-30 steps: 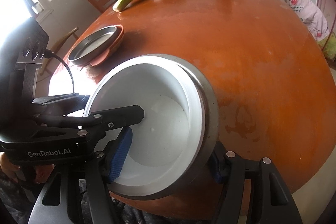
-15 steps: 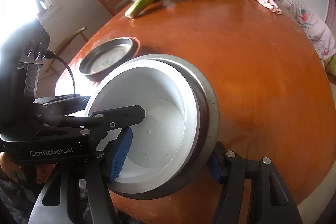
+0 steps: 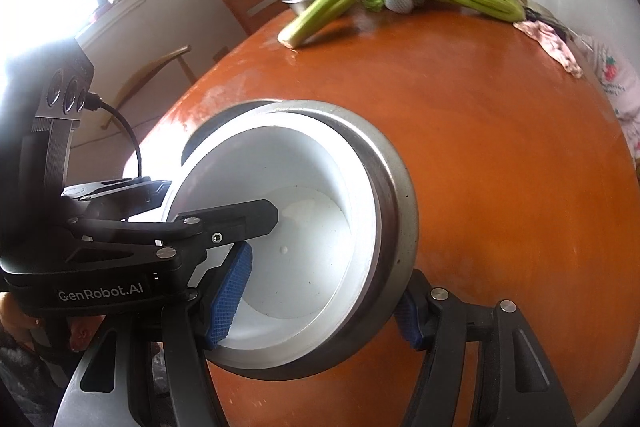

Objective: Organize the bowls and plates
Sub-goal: 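Carry the steel bowl with both tools over the steel plate stack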

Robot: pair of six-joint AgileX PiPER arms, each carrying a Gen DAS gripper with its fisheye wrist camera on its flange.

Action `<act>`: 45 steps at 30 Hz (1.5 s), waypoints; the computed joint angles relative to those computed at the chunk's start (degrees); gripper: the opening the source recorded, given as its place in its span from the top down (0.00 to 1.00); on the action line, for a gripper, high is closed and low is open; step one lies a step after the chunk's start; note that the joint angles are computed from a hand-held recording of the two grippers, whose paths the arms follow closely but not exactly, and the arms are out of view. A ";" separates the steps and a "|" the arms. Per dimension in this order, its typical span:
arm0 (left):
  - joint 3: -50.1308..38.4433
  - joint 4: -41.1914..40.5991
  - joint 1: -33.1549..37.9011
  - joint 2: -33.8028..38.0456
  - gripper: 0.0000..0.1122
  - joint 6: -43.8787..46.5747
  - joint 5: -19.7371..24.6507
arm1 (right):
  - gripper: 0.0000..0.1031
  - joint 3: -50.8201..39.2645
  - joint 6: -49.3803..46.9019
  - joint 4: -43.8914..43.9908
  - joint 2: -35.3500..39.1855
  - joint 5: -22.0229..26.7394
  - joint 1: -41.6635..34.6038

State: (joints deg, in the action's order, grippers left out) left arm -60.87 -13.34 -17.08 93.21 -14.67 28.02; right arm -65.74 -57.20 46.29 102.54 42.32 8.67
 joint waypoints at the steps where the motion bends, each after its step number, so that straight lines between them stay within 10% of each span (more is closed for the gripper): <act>1: 0.25 0.16 0.55 -0.41 0.52 0.10 0.03 | 0.35 -0.70 0.48 -0.35 0.23 0.03 0.67; 45: -4.53 -9.05 16.73 5.41 0.52 15.19 3.39 | 0.35 -30.77 17.95 -11.04 19.40 8.04 12.10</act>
